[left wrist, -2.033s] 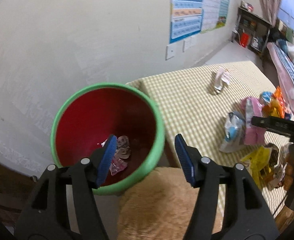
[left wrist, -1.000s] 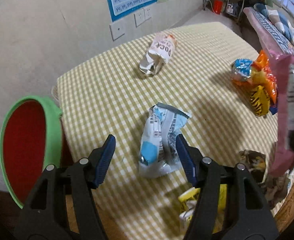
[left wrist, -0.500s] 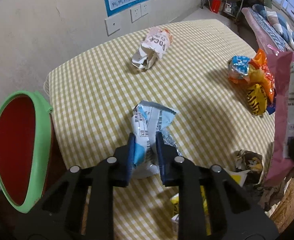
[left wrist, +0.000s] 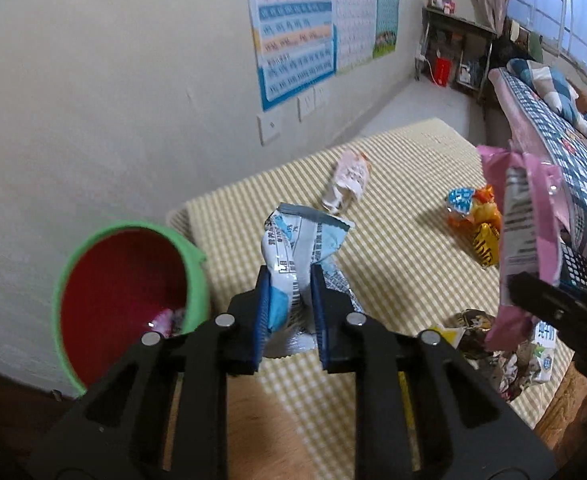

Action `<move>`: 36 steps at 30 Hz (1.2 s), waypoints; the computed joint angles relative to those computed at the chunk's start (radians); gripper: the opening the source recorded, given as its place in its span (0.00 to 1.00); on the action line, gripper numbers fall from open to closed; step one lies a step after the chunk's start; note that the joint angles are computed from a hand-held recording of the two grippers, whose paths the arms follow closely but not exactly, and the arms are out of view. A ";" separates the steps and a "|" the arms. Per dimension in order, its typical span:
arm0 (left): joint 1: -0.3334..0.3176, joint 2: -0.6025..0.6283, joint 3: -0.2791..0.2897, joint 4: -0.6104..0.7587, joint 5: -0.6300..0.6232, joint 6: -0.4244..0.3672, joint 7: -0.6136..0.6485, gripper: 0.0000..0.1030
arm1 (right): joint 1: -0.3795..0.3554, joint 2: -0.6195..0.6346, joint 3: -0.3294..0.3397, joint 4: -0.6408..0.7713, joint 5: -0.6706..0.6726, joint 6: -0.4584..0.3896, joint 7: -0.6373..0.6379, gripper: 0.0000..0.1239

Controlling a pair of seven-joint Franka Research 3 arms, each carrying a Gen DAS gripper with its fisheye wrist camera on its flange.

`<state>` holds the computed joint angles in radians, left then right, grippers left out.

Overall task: Collect trash
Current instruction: 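Carry the blue-white wrapper with the left gripper while the right carries the pink bag to the bin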

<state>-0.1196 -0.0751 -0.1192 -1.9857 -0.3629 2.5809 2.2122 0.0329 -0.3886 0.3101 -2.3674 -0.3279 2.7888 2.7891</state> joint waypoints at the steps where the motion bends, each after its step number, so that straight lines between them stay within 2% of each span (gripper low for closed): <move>1: 0.002 -0.006 0.004 -0.005 -0.010 0.005 0.012 0.19 | 0.001 0.006 0.003 0.010 -0.002 -0.004 -0.002 0.36; 15: 0.020 -0.051 0.061 -0.001 -0.130 0.009 0.097 0.19 | 0.057 0.072 0.004 0.137 -0.089 -0.075 0.002 0.36; 25: 0.034 -0.053 0.072 0.001 -0.175 0.019 0.138 0.19 | 0.115 0.112 -0.022 0.190 -0.124 -0.115 -0.001 0.36; 36: 0.056 -0.046 0.077 0.002 -0.179 0.033 0.121 0.19 | 0.172 0.156 -0.055 0.235 -0.135 -0.141 -0.026 0.37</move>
